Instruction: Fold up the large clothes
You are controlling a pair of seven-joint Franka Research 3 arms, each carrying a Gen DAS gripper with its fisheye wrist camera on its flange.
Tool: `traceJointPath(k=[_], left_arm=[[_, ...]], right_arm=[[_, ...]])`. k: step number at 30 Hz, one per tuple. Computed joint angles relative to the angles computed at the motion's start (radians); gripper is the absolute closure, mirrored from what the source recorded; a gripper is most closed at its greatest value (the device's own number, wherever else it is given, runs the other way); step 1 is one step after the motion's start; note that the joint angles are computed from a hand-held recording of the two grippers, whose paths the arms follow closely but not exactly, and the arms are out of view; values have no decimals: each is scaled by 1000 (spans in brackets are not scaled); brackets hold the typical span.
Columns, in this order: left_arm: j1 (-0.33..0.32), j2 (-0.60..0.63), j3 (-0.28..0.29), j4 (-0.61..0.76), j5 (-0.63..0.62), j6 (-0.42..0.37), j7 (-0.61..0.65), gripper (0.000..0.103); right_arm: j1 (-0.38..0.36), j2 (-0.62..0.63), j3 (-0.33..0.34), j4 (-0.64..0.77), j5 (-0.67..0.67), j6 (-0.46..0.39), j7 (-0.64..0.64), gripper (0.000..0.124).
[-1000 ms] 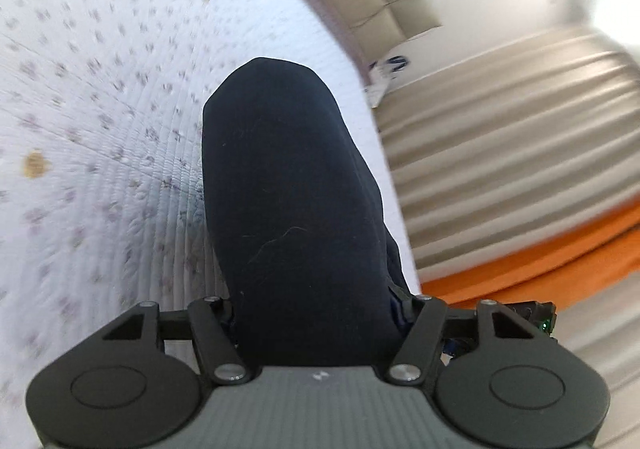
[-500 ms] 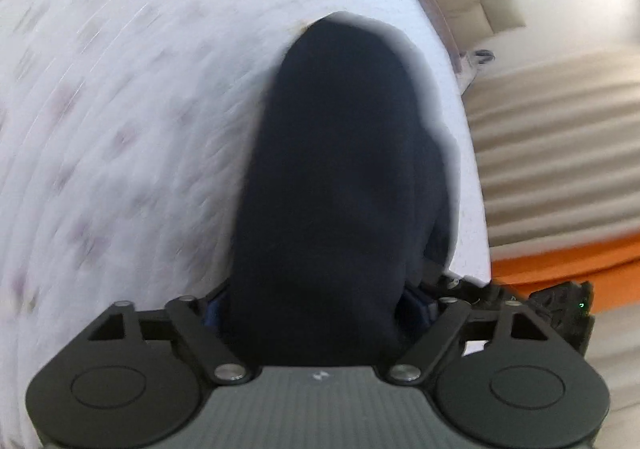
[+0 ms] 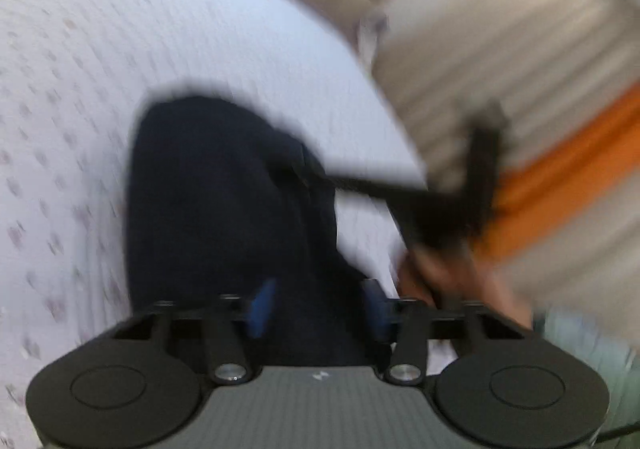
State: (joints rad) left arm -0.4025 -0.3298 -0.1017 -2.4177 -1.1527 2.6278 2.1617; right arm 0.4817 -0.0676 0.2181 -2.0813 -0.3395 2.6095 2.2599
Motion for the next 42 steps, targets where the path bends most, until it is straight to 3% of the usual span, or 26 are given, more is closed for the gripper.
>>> traceJointPath(k=[1, 2, 3, 4, 6, 8, 12, 16, 20, 24, 28, 31, 33, 35, 38, 41, 42], left_arm=[[0, 0, -26, -23, 38, 29, -7, 80], [-13, -4, -24, -39, 26, 43, 11, 85], [-26, -17, -9, -53, -10, 37, 30, 85], [-27, -30, 4, -64, -32, 28, 31, 85], [-21, -59, 15, -86, -45, 19, 32, 86], [-7, -76, 8, -97, 9, 13, 9, 86], [1, -92, -26, -94, 183, 39, -102, 86], [24, -100, -86, -94, 394, 76, -252, 85], [15, -156, -89, -122, 492, 60, -371, 85], [18, -242, -101, -166, 592, 45, -503, 83], [3, -363, -95, -192, 669, -58, -645, 83], [25, -464, -150, -166, 791, -168, -774, 83], [33, -511, -176, -118, 860, -238, -847, 83], [43, -530, -200, -58, 925, -289, -908, 82], [82, -530, -253, 82, 1046, -393, -1005, 79], [132, -498, -310, 240, 1166, -517, -1097, 72], [141, -490, -323, 286, 1194, -547, -1123, 67]], right_arm=[[6, 12, -14, -1, -60, -10, 46, 124], [-22, 17, 8, 12, -174, -75, 162, 124], [-49, 2, 32, 10, -234, -154, 239, 124], [-57, -31, 22, -21, -224, -178, 286, 124], [-38, -102, -34, -89, -82, -164, 277, 124], [-55, -180, -1, -113, -61, -204, 287, 119], [-31, -304, 75, -147, 26, -187, 280, 115], [-1, -299, 144, -149, 103, -332, 254, 120], [28, -376, 135, -250, 223, -437, 333, 124], [52, -506, 119, -322, 324, -533, 326, 123], [62, -650, 122, -353, 407, -606, 314, 118], [47, -683, 138, -282, 426, -662, 285, 113], [30, -699, 154, -198, 416, -710, 261, 102], [0, -674, 169, -97, 395, -742, 226, 71], [-40, -635, 195, 55, 351, -764, 162, 57], [-92, -578, 241, 219, 290, -806, 126, 40], [-105, -565, 254, 264, 276, -819, 123, 40]])
